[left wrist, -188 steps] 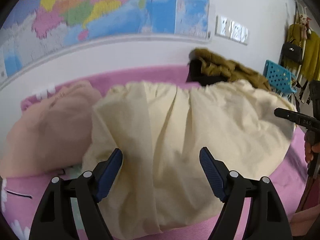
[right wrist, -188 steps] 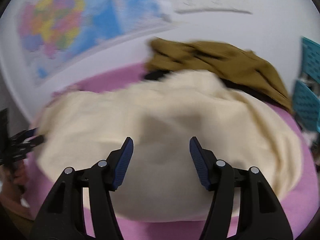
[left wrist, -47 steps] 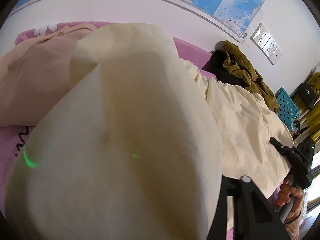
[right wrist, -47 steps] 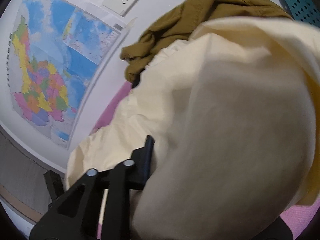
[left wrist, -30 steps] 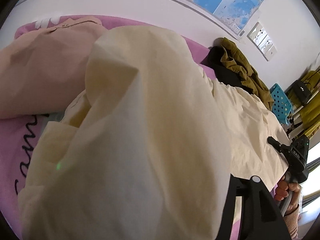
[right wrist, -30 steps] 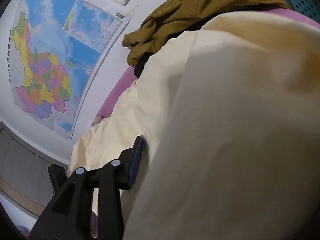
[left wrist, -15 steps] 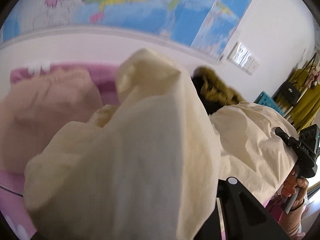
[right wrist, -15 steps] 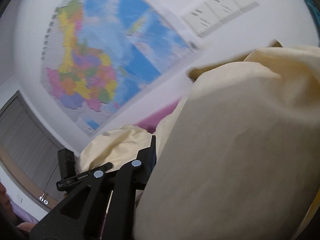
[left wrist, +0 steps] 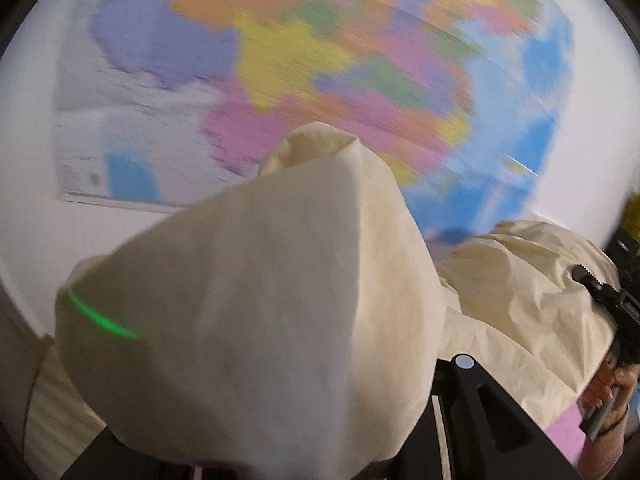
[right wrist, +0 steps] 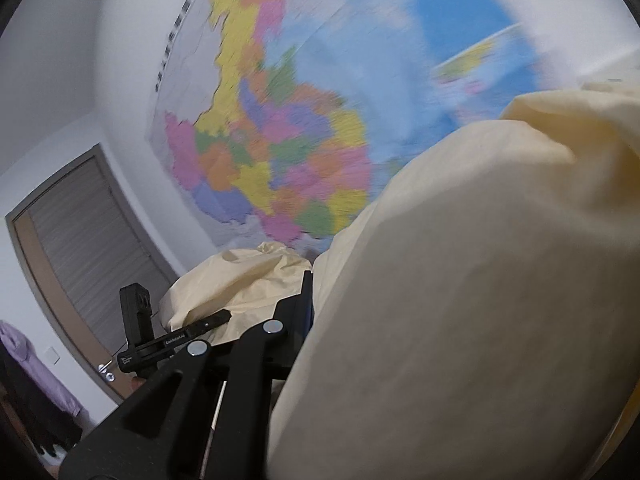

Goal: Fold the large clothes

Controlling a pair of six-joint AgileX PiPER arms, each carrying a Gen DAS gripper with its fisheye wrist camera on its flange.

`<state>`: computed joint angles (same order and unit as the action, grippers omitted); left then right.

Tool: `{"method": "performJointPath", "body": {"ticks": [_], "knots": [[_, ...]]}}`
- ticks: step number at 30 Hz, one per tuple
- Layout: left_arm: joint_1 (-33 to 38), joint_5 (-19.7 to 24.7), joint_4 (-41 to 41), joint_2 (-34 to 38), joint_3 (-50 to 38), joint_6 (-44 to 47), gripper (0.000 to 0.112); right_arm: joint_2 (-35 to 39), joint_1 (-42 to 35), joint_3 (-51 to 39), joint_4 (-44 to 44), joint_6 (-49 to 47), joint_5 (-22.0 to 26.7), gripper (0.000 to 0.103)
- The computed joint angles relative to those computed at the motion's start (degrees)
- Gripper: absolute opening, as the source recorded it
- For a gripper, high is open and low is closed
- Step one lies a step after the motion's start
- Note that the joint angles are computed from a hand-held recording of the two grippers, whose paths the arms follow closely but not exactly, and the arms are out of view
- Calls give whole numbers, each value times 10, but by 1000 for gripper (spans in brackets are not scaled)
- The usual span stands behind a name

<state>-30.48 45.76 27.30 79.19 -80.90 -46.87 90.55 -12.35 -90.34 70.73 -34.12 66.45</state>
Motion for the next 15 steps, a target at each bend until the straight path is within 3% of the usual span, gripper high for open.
{"method": "performJointPath", "body": {"ticks": [5,10,13,15], "knots": [[111,13,16,9,-22,26,20,101,147,-118,-27,44,-90,11],[235,-43,60,40,8,1,20,177,282,-131,-26,-9,-192,11],[316,-102,55,85,63,-28,20,236,333,-124,-63,22,-188,11],[352,-109,54,154,89,-40,20,277,358,-110,-96,47,-163,16]]}}
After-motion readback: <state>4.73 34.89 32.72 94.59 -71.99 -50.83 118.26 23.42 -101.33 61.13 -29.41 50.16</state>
